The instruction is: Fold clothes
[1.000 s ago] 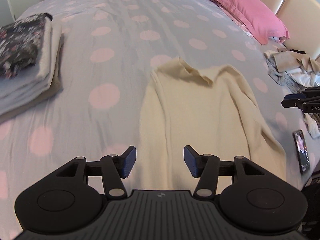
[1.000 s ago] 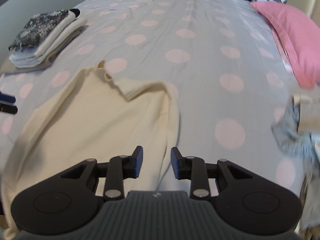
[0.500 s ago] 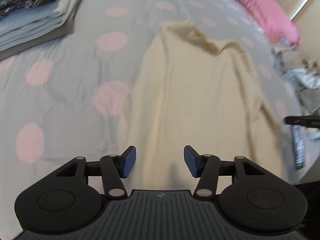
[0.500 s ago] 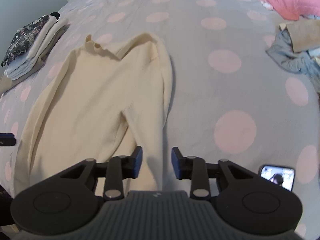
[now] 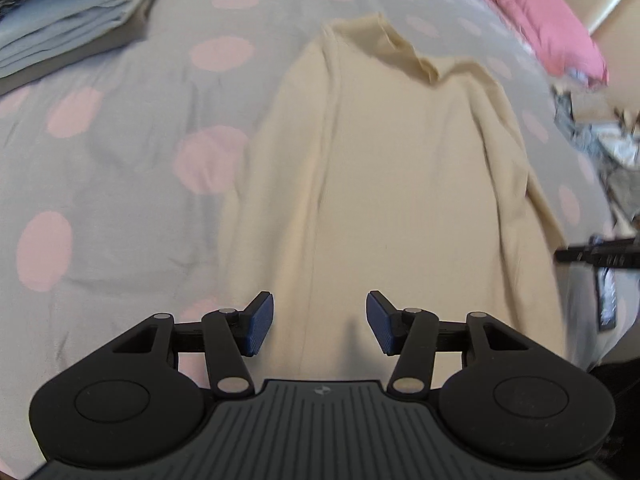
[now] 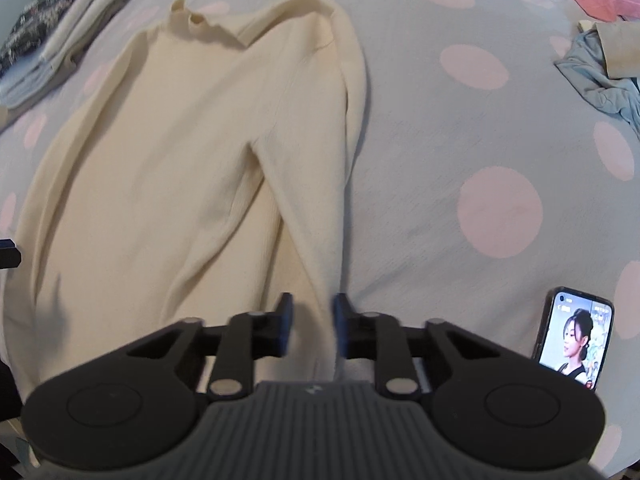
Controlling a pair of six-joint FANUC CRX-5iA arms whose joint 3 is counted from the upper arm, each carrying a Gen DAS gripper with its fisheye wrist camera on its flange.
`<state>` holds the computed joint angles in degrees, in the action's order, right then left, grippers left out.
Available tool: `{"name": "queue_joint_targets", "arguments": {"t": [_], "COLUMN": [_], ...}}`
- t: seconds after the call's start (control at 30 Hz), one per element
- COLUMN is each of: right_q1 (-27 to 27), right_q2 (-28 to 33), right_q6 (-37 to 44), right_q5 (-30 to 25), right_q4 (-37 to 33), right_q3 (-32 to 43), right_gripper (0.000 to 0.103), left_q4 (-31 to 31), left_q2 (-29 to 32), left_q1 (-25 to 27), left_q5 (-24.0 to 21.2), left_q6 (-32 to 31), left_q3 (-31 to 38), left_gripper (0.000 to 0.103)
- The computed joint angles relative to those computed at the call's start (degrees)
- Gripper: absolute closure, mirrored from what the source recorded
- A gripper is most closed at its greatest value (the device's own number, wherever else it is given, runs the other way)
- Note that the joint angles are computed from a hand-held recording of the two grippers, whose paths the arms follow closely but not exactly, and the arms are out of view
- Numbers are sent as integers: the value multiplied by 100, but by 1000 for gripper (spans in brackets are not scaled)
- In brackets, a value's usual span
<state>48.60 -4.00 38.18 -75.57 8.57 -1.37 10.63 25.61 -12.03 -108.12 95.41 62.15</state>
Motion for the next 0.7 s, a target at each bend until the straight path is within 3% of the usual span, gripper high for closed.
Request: {"name": "queue_joint_targets", "arguments": {"t": [0.03,0.23,0.5,0.7], "right_q1": [31,178,242,326], "right_q2": [23,99,86,-9], "right_q6": [-34,-570,-713,-1561], "right_q5": [-42,-503,-626,-643], "right_q4": [88,963,1392,2708], "right_q3": [0,-175,-240,-502], "right_gripper": [97,98,98,98], "left_q4": [-70,-266,-337,-337], "left_q2": [40,116,140,226], "left_q1": [-39,-101,-177,-191], "left_q5": [-71,-239,-262,-363], "left_q6": [-50,-88,-226,-163], "left_q3": [26,29,100,226], "left_gripper": [54,63,63,63]}}
